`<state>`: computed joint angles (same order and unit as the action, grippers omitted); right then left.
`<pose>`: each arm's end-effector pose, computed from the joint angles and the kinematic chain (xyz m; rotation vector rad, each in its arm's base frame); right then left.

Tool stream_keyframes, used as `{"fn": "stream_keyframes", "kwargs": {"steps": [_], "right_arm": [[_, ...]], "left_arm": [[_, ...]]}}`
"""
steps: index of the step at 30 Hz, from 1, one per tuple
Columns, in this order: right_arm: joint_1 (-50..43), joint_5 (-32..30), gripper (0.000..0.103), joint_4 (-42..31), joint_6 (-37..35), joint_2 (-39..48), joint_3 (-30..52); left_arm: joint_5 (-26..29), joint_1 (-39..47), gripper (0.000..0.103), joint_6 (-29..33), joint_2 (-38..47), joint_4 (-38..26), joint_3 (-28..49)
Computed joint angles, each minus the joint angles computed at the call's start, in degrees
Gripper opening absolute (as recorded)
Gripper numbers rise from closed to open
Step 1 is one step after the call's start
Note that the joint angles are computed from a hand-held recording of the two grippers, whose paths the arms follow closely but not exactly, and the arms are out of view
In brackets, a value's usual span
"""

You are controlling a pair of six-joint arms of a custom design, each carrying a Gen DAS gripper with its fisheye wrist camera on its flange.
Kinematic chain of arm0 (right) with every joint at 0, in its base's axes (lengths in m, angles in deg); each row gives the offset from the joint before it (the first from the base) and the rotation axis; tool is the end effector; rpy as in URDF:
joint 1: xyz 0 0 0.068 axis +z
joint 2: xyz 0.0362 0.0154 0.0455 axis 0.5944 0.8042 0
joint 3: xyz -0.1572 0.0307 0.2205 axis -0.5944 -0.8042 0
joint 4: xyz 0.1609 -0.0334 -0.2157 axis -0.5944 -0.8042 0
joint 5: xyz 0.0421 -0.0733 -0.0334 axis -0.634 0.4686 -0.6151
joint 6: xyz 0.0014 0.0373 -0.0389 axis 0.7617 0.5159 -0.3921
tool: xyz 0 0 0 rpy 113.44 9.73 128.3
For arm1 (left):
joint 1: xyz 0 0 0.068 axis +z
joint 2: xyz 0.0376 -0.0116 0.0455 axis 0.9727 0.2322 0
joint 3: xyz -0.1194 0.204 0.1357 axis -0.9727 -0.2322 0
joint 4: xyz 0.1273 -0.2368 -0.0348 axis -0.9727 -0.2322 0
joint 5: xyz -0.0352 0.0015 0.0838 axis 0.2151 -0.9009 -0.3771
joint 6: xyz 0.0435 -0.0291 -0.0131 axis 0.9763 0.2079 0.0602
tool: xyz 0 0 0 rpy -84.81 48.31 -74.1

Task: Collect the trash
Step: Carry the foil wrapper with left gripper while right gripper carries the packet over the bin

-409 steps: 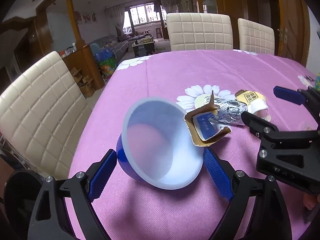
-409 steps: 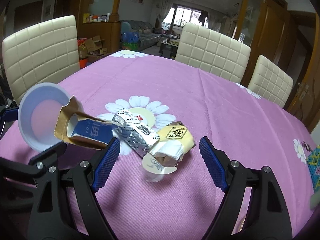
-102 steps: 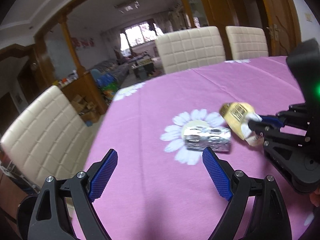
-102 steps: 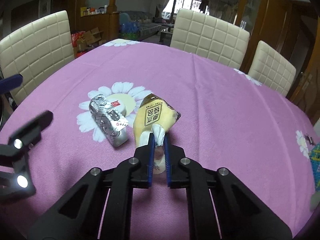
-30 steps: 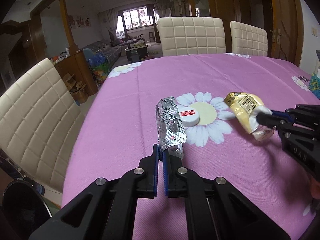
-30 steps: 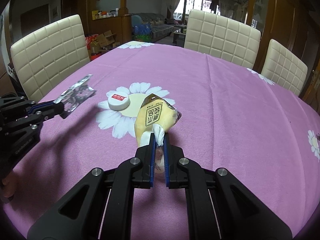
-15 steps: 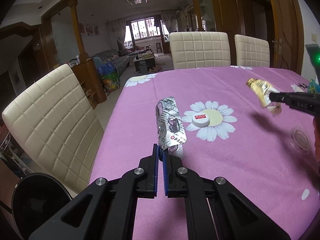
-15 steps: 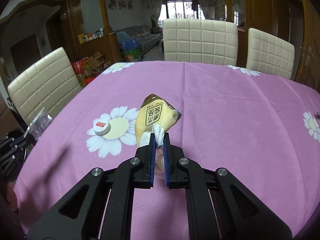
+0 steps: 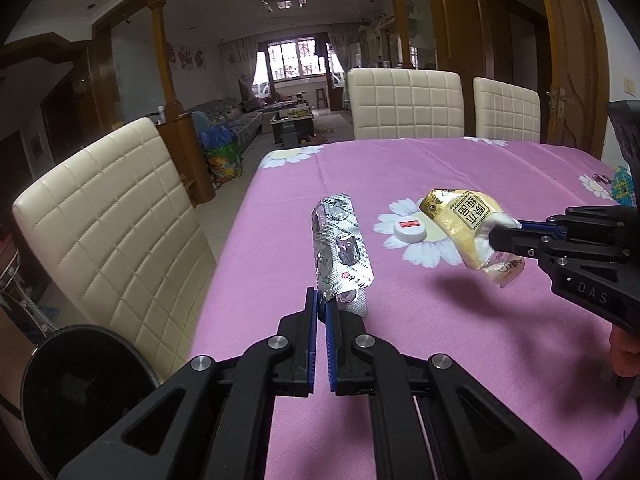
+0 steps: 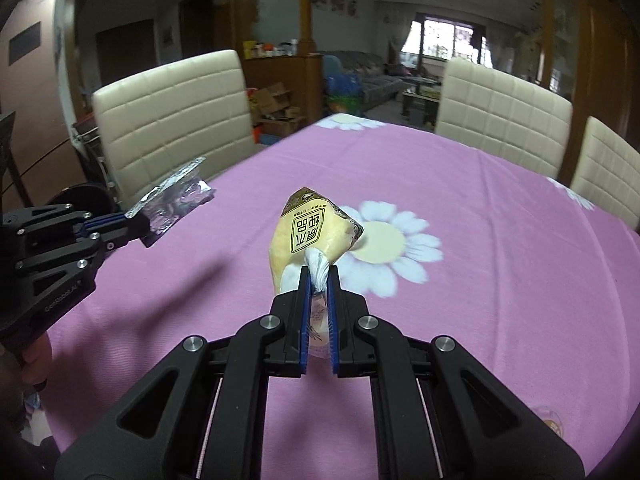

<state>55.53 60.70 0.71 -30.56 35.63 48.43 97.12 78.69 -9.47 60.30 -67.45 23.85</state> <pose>0.2929 0.1008 0.1315 -0.3517 2.2215 0.1771 0.3024 0.0045 0.1307 0.3832 2.1534 -0.0222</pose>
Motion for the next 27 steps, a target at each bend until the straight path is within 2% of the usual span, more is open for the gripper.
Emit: {"fn": "stream_keyframes", "kwargs": {"steps": [5,12,23,27], "right_arm": [[5.91,2.38,0.008,-1.42,0.61,2.14,3.22],[16.74,5.60,0.009,-4.54,1.68,8.90,11.80],[25.51,7.22,0.009,-8.57,1.61,15.63,22.74],[27.48,7.42,0.009,-9.86,1.00,17.79,25.98]], "left_arm": [[-0.30,5.00,0.005,1.78,-2.38,2.22,-2.94],[-0.88,14.32,0.005,3.96,-3.32,6.11,-5.59],[0.68,25.44,0.005,2.94,0.26,6.75,-3.48],[-0.26,27.06,0.005,1.96,1.72,6.43,-2.26]]}}
